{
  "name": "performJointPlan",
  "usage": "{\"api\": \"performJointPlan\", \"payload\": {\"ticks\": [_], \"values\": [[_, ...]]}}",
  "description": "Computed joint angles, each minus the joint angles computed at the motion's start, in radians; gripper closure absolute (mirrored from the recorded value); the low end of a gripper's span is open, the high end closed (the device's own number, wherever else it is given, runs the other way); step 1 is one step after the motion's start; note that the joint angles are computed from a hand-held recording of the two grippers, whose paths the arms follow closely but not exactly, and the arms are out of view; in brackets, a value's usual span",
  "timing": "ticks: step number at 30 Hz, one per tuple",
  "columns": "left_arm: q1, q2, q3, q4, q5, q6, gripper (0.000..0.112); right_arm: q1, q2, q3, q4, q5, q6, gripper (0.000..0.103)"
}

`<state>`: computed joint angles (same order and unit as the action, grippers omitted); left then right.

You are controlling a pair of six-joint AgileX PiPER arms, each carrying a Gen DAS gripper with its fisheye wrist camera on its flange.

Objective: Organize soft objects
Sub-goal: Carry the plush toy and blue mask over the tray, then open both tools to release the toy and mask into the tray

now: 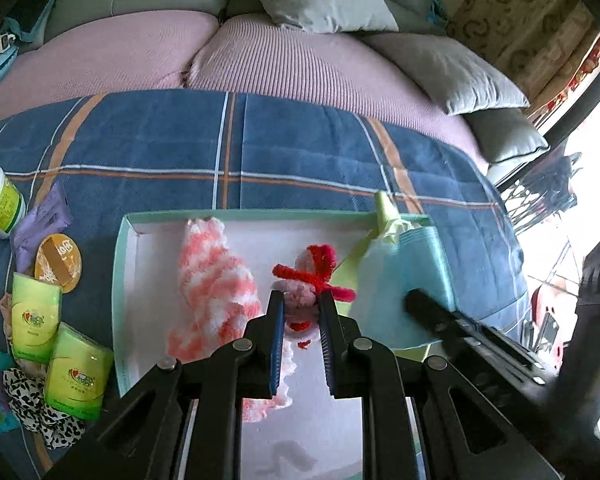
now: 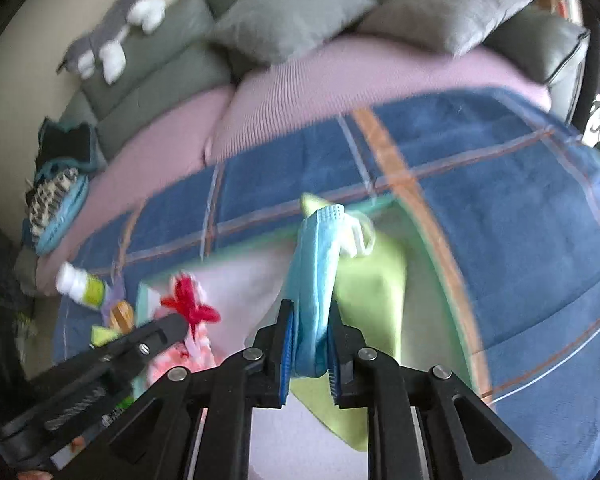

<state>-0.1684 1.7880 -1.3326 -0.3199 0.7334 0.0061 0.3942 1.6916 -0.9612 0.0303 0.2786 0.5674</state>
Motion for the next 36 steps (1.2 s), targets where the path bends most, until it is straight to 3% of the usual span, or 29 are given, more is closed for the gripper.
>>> {"api": "performJointPlan", "payload": {"ticks": [3, 9, 16, 21, 24, 29, 36], "values": [[-0.009, 0.017, -0.002, 0.037, -0.001, -0.026, 0.095, -0.008, 0.059, -0.02, 0.09, 0.015, -0.09, 0.086], [-0.031, 0.052, -0.015, 0.096, 0.007, -0.07, 0.095, 0.002, 0.115, -0.06, -0.056, 0.095, 0.042, 0.086], [-0.063, 0.087, -0.031, 0.155, 0.017, -0.115, 0.095, 0.01, 0.116, -0.074, -0.121, 0.137, 0.089, 0.086], [-0.079, 0.089, -0.041, 0.183, 0.024, -0.125, 0.084, 0.029, 0.116, -0.096, -0.2, 0.18, 0.165, 0.083], [-0.086, 0.077, -0.042, 0.188, 0.032, -0.13, 0.078, 0.031, 0.115, -0.109, -0.21, 0.196, 0.171, 0.082], [-0.096, 0.035, -0.038, 0.215, 0.041, -0.144, 0.076, 0.046, 0.068, -0.098, -0.276, 0.2, 0.229, 0.069], [-0.085, -0.052, -0.017, 0.261, 0.043, -0.168, 0.071, 0.071, 0.031, -0.097, -0.339, 0.228, 0.285, 0.069]]}}
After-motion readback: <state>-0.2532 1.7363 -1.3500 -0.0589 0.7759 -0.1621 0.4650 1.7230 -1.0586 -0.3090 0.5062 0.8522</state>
